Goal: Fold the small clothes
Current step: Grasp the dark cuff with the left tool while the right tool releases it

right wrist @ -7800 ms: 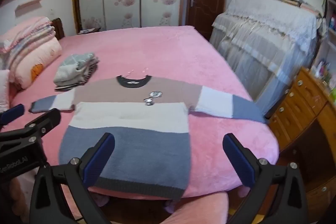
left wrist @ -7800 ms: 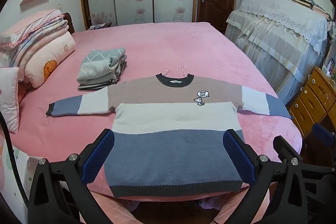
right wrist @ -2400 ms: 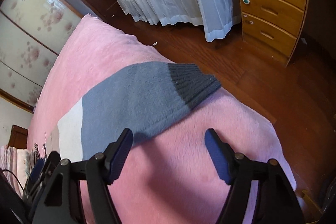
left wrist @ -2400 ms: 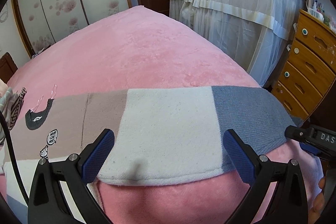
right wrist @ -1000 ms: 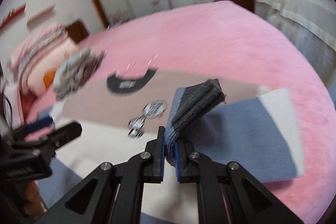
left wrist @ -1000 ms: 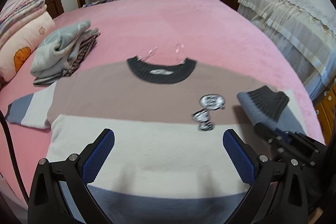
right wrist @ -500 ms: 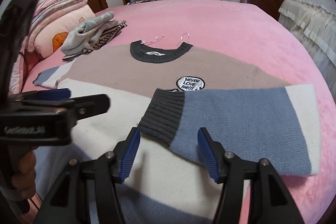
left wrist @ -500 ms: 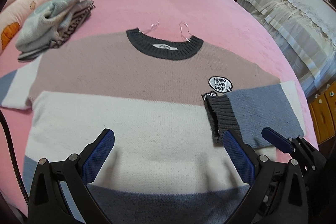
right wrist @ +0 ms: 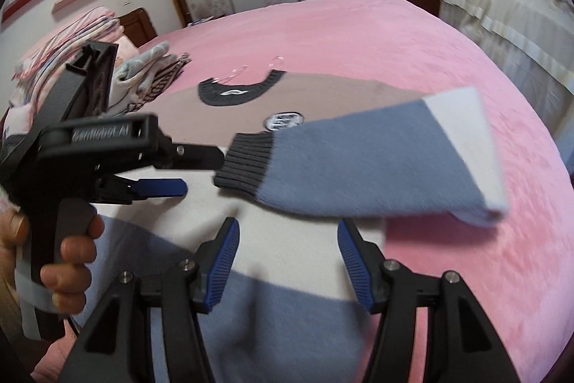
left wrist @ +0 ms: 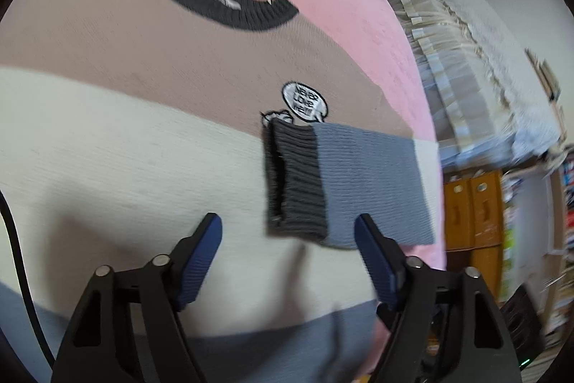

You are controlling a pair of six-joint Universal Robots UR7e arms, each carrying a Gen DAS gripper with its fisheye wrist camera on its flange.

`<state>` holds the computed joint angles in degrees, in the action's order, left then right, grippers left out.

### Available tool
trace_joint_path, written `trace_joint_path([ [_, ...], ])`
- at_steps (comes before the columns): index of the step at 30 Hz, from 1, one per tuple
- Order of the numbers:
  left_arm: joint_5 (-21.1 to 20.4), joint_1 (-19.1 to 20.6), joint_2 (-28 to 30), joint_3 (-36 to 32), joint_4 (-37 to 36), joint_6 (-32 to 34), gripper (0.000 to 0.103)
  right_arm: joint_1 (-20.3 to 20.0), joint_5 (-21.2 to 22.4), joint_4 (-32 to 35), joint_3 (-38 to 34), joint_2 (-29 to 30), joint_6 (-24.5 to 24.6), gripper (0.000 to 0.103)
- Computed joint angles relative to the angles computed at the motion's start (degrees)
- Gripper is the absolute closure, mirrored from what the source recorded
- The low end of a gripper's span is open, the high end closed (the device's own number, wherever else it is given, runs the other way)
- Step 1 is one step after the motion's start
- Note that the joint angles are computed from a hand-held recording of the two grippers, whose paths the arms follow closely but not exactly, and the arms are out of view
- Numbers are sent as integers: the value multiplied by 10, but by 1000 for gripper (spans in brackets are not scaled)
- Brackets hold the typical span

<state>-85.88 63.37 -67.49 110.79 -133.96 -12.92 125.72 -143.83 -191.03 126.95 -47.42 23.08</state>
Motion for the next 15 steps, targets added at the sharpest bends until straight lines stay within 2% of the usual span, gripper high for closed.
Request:
trace_joint_path([
  [3,-29,9,20,-7,-5,-25,34,4,-10,-2,18,-17,21,46],
  [9,-60,17,48,-2,-48,-42,35,8,-27,-15,39,-37,35,46],
  [12,-72,15,62,-8,-58,-45,53,7,-34,-10,44,-40,41,46],
  [14,-74,10,69,-12,-52,-43,87,5,-38,-6,48,-41,46,46],
  [15,-72,7,72,-14,-48,-44,93,6,-40,-2,50,-42,52,46],
])
